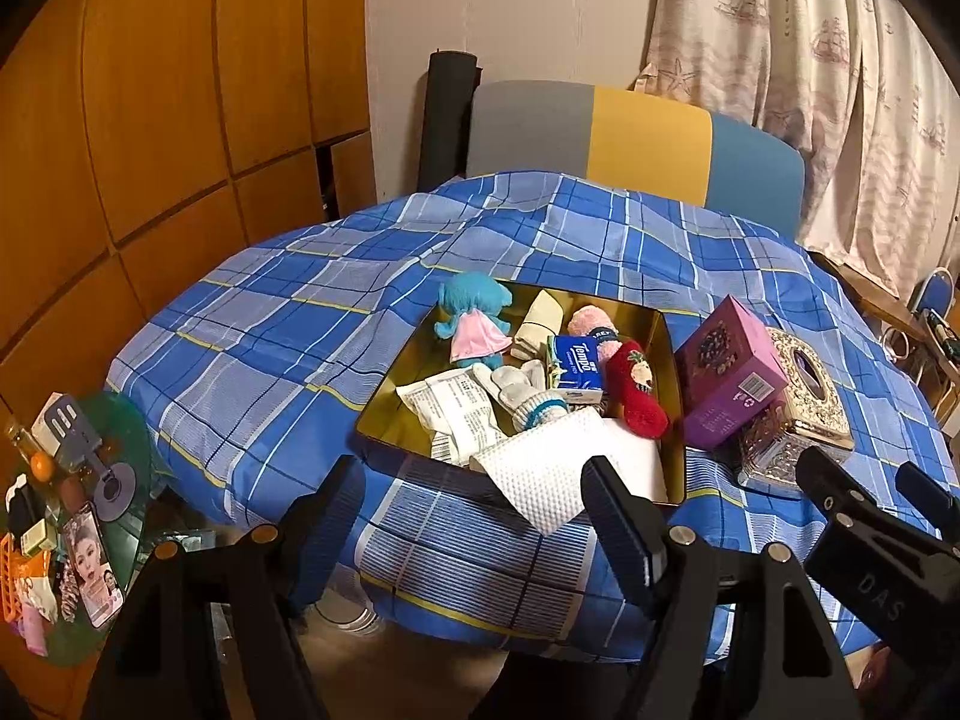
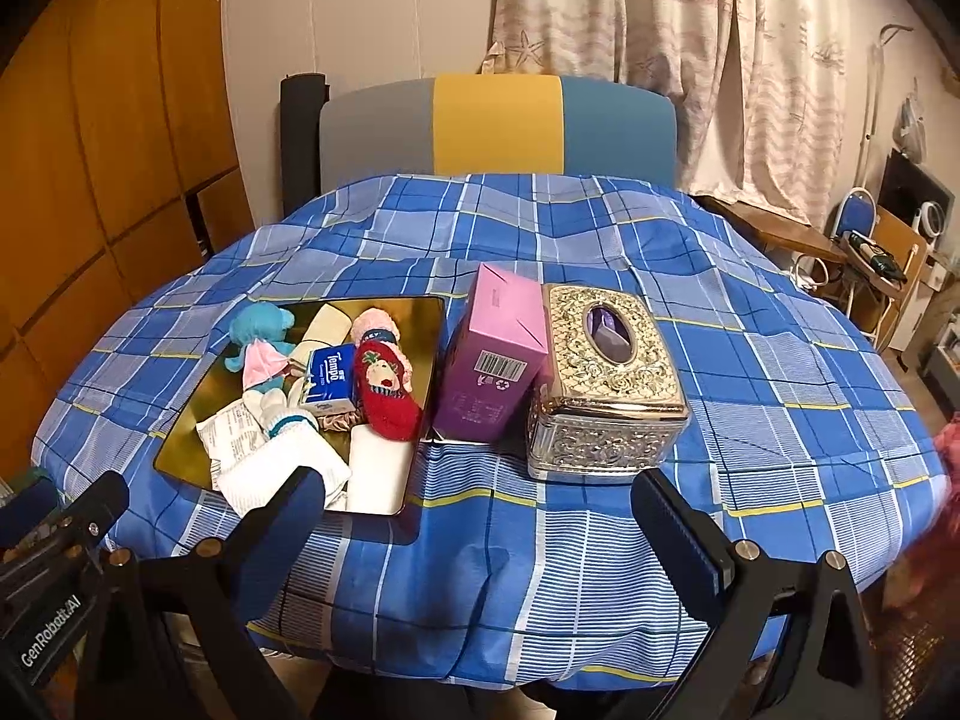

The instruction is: Organize soft objects

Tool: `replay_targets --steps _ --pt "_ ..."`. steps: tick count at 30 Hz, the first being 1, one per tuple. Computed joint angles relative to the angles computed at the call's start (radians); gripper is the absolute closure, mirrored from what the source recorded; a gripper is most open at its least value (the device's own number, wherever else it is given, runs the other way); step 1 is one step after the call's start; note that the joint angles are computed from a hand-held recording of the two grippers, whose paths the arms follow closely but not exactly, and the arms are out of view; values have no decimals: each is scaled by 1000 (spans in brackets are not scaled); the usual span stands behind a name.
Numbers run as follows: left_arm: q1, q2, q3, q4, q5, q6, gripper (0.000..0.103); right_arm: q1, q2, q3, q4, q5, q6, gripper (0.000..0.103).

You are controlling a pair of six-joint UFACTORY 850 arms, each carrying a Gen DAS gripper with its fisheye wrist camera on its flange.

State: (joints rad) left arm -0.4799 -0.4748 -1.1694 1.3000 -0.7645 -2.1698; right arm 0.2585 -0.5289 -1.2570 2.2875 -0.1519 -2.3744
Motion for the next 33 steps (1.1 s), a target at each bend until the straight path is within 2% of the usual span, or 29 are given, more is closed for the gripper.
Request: replay_targets --steps 12,33 --pt "-2 -7 -6 -7 6 12 27 -1 0 0 4 3 -3 0" --pt "5 -12 -7 -15 30 16 27 -4 -5 -8 -129 10 127 0"
